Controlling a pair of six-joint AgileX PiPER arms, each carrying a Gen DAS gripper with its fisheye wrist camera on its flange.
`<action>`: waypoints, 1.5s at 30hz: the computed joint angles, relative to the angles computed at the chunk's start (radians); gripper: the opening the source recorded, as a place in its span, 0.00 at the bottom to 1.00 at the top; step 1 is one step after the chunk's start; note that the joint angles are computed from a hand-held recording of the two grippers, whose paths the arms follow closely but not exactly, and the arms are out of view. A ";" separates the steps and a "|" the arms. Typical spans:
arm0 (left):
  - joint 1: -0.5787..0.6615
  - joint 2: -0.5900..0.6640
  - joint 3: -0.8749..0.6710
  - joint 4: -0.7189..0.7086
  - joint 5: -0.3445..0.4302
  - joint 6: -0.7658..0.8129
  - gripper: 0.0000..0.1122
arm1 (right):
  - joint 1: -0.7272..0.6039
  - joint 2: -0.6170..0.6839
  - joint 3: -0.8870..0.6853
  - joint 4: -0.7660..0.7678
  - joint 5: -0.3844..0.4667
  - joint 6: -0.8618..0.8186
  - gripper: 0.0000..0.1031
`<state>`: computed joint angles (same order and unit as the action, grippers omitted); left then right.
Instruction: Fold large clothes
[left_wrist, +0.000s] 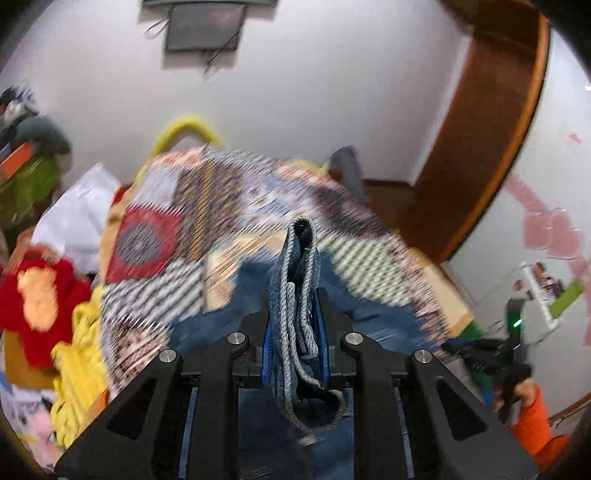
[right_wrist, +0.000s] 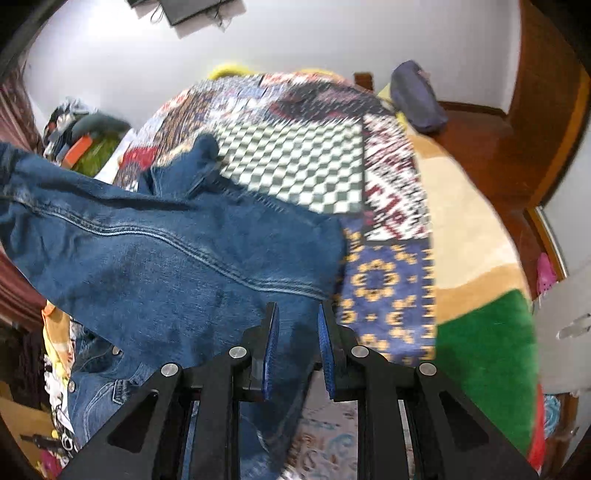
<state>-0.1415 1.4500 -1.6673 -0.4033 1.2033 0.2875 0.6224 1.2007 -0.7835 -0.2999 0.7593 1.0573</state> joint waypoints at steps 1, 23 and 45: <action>0.027 -0.007 0.048 -0.004 -0.017 0.023 0.17 | -0.002 0.036 -0.009 0.021 -0.018 -0.021 0.17; 0.244 0.132 0.651 -0.068 -0.407 0.255 0.26 | 0.183 0.208 0.023 -0.238 0.174 0.254 0.90; 0.217 -0.075 0.618 0.124 -0.326 0.158 0.63 | 0.030 0.064 -0.044 -0.121 0.089 0.095 0.90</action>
